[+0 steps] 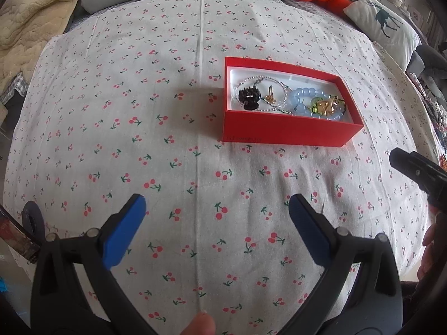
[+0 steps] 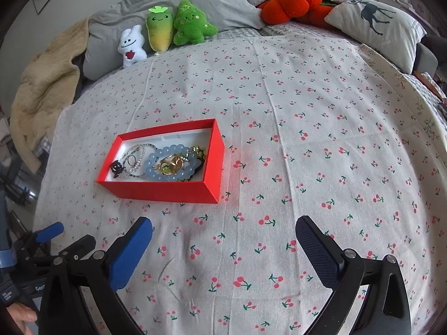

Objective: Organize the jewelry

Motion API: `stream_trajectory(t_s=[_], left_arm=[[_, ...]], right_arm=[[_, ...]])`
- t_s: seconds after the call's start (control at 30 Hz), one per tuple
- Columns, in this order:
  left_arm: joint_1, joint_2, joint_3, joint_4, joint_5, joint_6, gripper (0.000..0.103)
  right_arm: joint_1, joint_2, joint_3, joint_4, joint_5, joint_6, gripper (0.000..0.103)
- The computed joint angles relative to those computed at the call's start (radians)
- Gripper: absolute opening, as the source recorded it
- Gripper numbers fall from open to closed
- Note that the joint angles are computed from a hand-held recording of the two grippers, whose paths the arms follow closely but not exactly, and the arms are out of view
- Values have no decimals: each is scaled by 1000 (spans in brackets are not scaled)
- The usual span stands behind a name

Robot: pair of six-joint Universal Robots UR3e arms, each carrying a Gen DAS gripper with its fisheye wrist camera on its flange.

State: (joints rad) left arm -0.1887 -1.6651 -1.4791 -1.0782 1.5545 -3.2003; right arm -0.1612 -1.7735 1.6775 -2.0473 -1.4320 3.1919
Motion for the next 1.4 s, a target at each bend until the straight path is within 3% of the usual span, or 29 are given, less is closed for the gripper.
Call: stream_trajectory(t_s=[0.33, 1.4], left_arm=[[-14, 4, -21, 17, 16, -3, 102], [-36, -6, -16, 15, 13, 0, 102]], right_arm=[[91, 22, 14, 8, -89, -2, 103], [107, 61, 2, 16, -112, 18, 103]])
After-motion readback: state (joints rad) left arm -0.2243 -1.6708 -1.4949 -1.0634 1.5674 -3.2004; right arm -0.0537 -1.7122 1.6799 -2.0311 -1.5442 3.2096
